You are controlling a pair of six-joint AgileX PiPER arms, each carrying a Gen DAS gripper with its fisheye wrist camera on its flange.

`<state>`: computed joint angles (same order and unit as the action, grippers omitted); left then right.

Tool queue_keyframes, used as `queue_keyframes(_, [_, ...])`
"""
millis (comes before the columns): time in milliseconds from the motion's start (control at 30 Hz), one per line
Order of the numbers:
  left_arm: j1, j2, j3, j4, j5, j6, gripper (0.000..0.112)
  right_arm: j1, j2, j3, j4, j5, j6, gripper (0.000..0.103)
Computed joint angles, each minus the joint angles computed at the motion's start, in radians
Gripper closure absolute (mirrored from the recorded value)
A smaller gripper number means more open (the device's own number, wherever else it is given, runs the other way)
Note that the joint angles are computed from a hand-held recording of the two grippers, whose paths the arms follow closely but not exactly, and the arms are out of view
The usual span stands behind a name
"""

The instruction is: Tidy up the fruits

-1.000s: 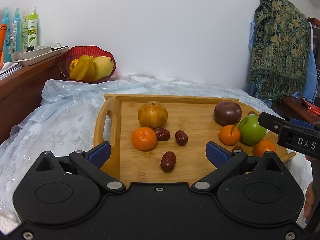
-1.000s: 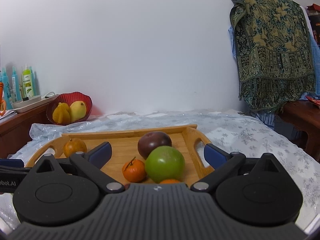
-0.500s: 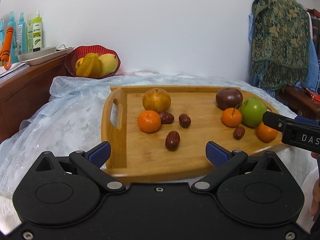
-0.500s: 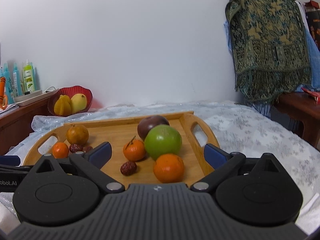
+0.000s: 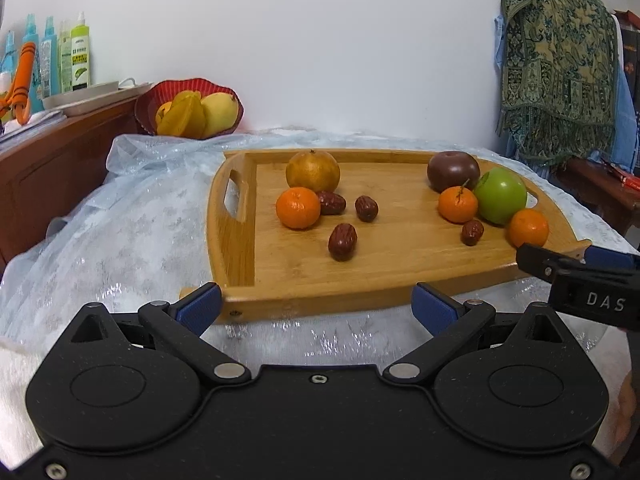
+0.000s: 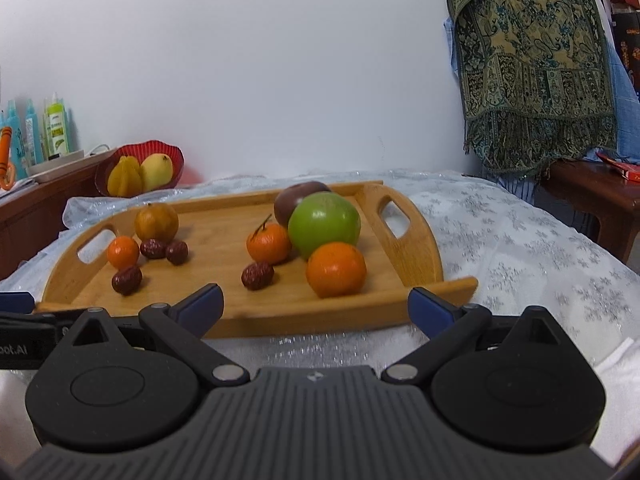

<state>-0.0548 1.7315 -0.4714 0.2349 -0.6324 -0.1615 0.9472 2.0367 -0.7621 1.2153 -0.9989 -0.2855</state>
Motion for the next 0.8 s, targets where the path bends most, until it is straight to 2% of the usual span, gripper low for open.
queue_keyframes(233, [0.007, 0.012, 0.019, 0.016, 0.008, -0.007, 0.011, 0.008, 0.013, -0.007, 0.028, 0.029, -0.026, 0.0])
queue_keyframes(467, [0.005, 0.036, -0.021, 0.017, 0.091, -0.025, 0.011, 0.015, 0.038, -0.035, 0.077, 0.044, -0.112, 0.0])
queue_keyframes(600, [-0.019, 0.048, -0.031, -0.065, 0.101, 0.05, 0.011, -0.007, 0.056, -0.059, 0.09, 0.087, -0.118, 0.0])
queue_keyframes(800, [-0.049, 0.059, -0.041, -0.144, 0.113, 0.119, 0.01, -0.013, 0.059, -0.063, 0.077, 0.108, -0.143, 0.0])
